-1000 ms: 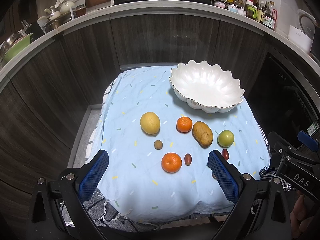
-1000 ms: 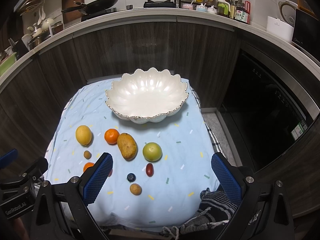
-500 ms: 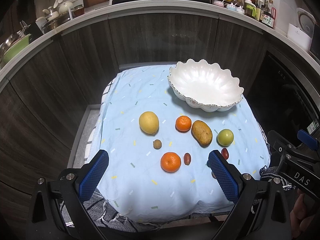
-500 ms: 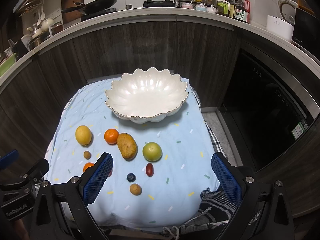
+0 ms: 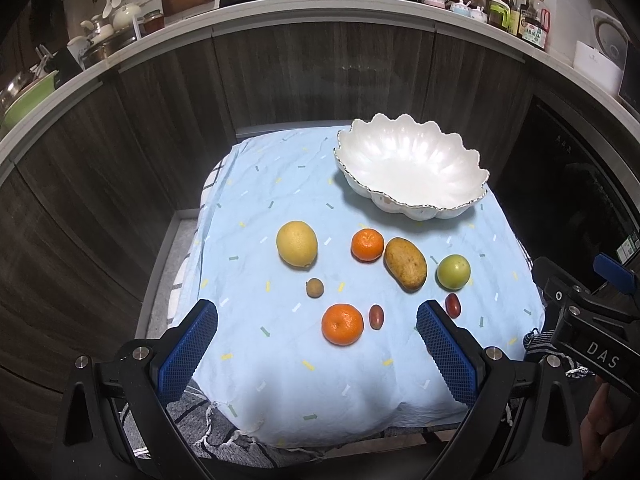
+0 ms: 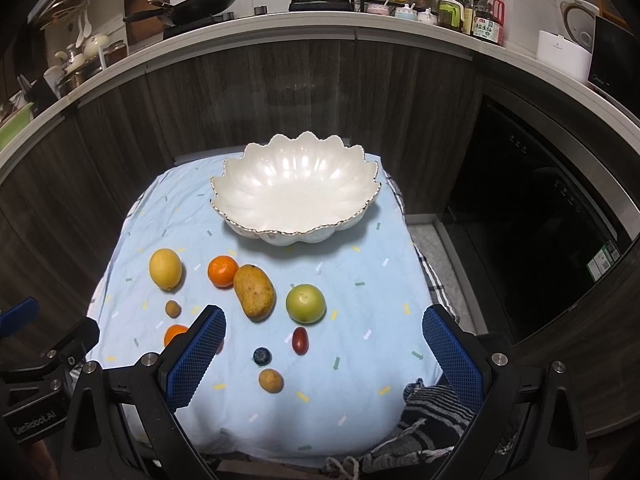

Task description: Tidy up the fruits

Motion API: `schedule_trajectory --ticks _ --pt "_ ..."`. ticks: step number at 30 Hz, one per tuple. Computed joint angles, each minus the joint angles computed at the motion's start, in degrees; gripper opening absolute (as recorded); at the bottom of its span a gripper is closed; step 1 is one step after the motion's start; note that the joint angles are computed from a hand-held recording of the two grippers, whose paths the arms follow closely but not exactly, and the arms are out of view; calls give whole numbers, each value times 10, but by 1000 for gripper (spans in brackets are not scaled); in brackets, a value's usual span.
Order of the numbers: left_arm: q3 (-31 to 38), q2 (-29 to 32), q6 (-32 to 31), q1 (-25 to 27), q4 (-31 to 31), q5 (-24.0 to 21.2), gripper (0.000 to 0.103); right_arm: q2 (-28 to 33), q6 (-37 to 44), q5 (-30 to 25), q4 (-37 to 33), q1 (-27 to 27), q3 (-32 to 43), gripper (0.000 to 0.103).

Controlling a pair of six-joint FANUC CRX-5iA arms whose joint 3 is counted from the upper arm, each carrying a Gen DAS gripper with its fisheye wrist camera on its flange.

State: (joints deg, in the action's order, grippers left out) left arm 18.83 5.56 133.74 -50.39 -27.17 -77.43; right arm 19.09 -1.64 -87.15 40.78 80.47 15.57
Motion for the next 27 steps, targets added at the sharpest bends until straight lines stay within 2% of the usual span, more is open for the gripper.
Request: schedule_trajectory --ticks 16,27 --pt "0 15 -18 5 -2 4 102 3 9 17 -13 -14 -12 100" --pt "-12 23 -33 11 8 23 102 1 8 33 -22 -23 -31 100"
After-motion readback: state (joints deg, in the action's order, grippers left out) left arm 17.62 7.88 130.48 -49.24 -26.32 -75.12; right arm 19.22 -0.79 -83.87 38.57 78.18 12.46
